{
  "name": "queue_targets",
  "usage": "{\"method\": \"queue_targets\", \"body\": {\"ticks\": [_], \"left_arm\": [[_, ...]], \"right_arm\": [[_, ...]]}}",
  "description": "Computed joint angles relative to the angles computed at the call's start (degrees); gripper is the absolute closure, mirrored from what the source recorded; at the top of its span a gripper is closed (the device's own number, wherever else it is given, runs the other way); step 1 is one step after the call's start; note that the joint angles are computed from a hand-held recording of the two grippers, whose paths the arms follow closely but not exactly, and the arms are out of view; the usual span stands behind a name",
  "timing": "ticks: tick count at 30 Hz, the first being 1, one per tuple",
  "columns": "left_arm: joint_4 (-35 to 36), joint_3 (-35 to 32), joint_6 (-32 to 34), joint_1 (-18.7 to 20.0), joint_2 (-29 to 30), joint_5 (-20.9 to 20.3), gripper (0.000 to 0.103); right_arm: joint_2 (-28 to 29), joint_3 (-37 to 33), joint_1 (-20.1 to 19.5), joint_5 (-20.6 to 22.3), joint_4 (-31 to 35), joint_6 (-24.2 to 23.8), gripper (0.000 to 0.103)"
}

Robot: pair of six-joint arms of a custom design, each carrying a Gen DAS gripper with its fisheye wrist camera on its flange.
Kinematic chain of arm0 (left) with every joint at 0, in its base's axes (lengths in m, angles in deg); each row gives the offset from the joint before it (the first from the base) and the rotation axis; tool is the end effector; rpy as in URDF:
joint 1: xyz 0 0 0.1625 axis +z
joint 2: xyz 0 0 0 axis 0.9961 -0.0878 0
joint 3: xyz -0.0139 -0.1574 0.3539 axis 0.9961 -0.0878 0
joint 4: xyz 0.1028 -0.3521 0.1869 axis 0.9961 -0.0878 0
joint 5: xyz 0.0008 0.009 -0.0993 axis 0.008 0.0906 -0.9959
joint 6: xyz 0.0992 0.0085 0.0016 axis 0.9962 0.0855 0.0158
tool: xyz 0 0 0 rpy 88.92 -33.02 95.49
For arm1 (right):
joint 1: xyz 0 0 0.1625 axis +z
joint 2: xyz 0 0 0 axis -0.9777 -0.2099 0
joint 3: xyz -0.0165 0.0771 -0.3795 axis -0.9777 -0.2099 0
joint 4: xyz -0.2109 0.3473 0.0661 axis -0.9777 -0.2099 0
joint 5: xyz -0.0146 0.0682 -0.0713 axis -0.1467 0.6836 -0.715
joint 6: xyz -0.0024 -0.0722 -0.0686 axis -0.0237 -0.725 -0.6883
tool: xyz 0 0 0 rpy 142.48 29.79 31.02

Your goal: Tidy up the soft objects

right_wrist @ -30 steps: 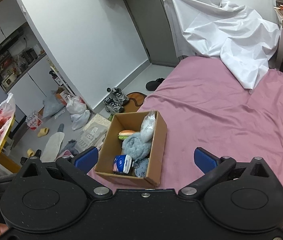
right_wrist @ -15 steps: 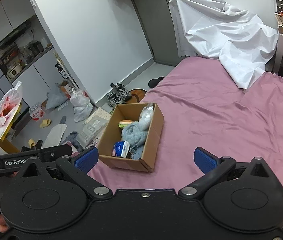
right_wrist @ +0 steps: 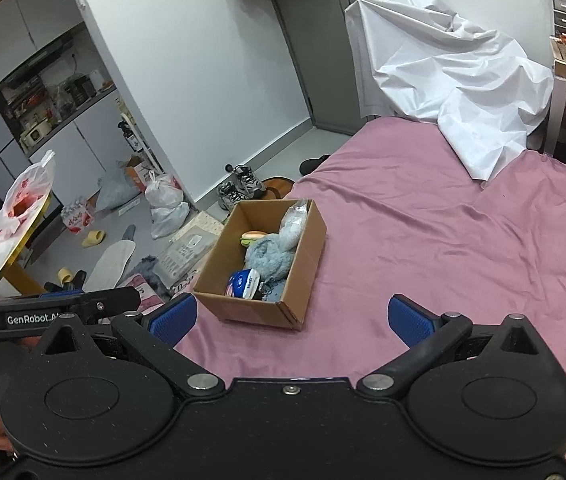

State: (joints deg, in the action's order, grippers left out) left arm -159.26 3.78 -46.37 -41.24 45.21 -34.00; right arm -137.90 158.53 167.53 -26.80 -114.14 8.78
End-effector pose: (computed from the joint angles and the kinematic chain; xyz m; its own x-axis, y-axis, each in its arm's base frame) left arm -0.4668 -0.7301 0.1236 -0.8045 0.1418 -0.5767 0.4669 0.7512 -0.4666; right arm 0.1002 -0.7168 0.4336 -0.8707 -0.0815 0.4851 -0.3961 0.7009 -0.5932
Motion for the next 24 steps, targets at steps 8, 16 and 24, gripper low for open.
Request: {"method": "queue_targets", "body": {"ticks": [8, 16, 24], "left_arm": [[-3.3, 4.8, 0.4, -0.3, -3.2, 0.7, 0.005], [-3.7, 7.0, 1.1, -0.3, -4.9, 0.2, 0.005], [-3.5, 7.8, 1.6, -0.3, -5.6, 0.7, 0.005]], "right_arm": [[-0.5, 0.7, 0.6, 0.6, 0.9, -1.2, 0.0], [-0.2, 1.0, 1.1, 0.7, 0.1, -1.4, 0.0], [-0.3, 1.7, 1.2, 1.4, -0.3, -1.2, 0.0]]}}
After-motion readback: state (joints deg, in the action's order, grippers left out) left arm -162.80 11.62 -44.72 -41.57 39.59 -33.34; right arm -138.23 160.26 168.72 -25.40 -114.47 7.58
